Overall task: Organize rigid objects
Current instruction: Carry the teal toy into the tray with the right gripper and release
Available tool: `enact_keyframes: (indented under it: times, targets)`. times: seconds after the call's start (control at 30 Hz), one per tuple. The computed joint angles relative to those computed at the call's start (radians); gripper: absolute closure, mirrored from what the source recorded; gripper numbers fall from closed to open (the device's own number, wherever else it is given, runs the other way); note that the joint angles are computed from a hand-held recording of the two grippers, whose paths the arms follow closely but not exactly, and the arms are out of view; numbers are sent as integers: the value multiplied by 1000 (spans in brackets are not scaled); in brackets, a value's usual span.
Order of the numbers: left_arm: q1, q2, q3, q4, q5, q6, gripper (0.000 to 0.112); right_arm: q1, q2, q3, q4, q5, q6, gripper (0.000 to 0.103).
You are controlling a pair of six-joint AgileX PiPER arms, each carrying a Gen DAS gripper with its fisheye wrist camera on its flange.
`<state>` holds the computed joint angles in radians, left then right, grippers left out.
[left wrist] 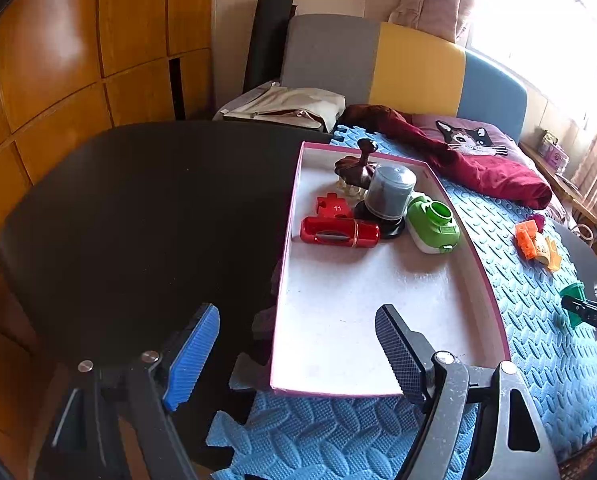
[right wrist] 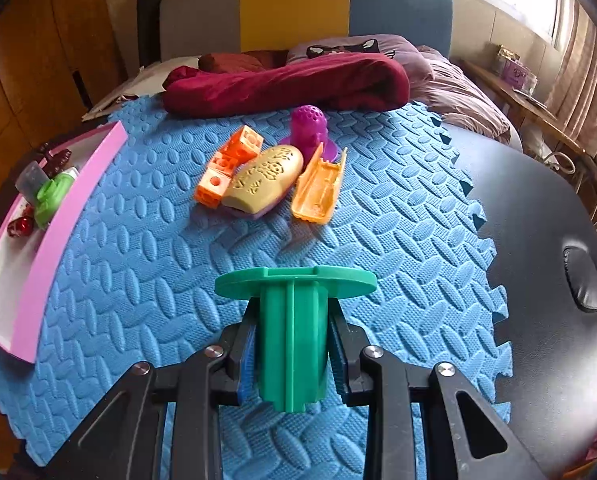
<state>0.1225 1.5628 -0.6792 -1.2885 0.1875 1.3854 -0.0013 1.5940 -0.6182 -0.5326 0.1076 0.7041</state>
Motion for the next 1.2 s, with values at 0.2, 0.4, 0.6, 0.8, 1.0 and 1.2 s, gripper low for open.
enact_keyframes:
  times: [0.2, 0.4, 0.6, 0.8, 1.0, 1.2]
  targets:
    - [14, 24, -7, -32, 4, 33, 31, 117, -85, -2, 262, -14, -201, 73]
    - [31, 29, -4, -66, 16, 72, 31, 327, -48, -132, 259, 17, -182, 73]
    - [61, 43, -16, -55, 30, 67, 32, 472, 44, -259, 258, 49, -173, 73]
    - [71, 40, -14, -129, 24, 143, 33, 519, 154, -360, 553, 70, -479, 73]
    - [87, 42, -19, -115, 35, 132, 33, 540, 312, -573, 711, 186, -658, 73]
    - [93, 51, -24, -97, 33, 110, 33, 537, 549, -891, 485, 352, -426, 73]
